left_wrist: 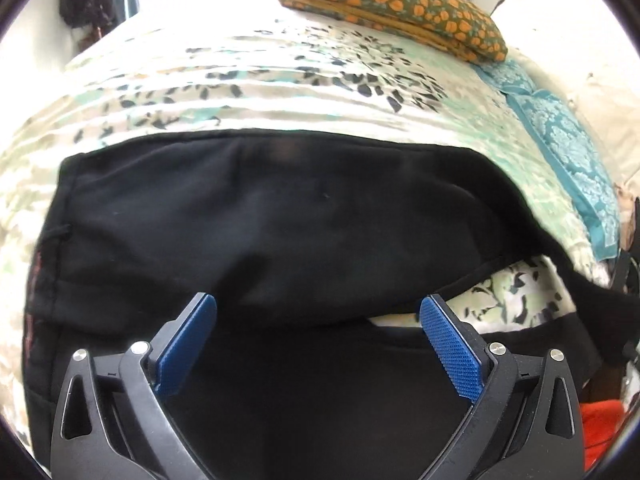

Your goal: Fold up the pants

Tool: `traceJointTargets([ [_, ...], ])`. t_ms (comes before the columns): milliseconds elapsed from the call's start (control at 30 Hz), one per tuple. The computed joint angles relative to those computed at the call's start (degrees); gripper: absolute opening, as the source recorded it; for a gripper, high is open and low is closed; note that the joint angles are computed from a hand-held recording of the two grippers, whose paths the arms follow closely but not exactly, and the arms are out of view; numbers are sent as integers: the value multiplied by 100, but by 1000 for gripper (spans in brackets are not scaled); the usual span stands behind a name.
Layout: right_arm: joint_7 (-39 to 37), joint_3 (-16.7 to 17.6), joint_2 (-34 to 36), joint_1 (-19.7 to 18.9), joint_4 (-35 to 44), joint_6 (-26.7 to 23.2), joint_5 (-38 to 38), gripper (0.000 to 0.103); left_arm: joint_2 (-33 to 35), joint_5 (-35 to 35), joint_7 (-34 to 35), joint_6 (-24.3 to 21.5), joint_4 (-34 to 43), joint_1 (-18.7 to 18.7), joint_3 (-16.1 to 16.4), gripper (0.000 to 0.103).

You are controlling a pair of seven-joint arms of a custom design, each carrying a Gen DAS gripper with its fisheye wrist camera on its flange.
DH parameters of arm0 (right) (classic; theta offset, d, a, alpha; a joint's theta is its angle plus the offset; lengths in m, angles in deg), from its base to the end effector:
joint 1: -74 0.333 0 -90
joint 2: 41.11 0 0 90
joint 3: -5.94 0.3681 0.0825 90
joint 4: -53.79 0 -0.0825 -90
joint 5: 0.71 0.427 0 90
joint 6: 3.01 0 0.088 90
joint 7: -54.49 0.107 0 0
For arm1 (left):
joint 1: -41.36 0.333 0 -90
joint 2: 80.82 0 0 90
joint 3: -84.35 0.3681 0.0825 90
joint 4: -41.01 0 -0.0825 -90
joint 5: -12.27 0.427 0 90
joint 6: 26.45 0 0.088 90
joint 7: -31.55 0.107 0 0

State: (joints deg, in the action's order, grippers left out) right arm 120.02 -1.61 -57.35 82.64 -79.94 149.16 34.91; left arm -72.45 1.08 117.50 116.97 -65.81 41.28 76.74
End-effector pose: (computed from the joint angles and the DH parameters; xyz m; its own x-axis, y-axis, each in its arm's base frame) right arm 0.5249 -0.0112 0.5411 0.0864 -0.9399 -0.3303 -0.7952 0.1347 -0.5912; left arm 0.6792 -0.0856 0.5261 0.0151 -0.9739 0.2264 -0.8892 -0.1166 -0.4423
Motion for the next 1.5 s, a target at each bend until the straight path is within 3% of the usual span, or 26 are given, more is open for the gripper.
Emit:
traceJointTargets([
  [133,689,212,-363,-209,-625,179,-461,11,573,-750,26,-611,771,91,-138,102],
  [200,1109,291,-454,-335,-765,358,-778,11,843,-800,-258,-732,1131,59,-142,102],
  [400,1670,43,-539,-272,-872,641,-904,11,1820,-1188,-724,-1318,2499,100,-347,102],
  [667,1731,-306,-1000,39,-1143,1381,-614,11,2950,-794,-1741,-1788,4102,-125,-349,102],
  [967,1303,-698,-1512,393,-1378,1454,-760,11,3361,-1005,-2162,-1944,4566,95,-590,101],
  [1133,1241,-626,-1735,225,-1481,1270,-994,11,3364,-1023,-2194,-2004,4628,192,-575,100],
  [1200,1236,-602,-1806,158,-1521,1222,-1076,11,3334,-1029,-2135,-2020,4614,241,-575,95],
  [1267,1227,-610,-1844,139,-1541,1211,-1120,11,3373,-965,-2130,-2225,4717,252,-543,63],
  [1300,1208,-623,-1858,153,-1551,1212,-1129,11,3423,-914,-2130,-2386,4815,248,-525,55],
  [1367,1199,-602,-1874,153,-1567,1259,-1161,11,3415,-849,-2091,-2554,4799,257,-500,21],
  [1400,1203,-602,-1868,155,-1561,1277,-1172,11,3343,-810,-2075,-2547,4678,257,-473,10],
  [1500,1259,-536,-1713,74,-1452,1301,-1287,11,2837,-1053,-1770,-1906,3819,412,-552,3],
])
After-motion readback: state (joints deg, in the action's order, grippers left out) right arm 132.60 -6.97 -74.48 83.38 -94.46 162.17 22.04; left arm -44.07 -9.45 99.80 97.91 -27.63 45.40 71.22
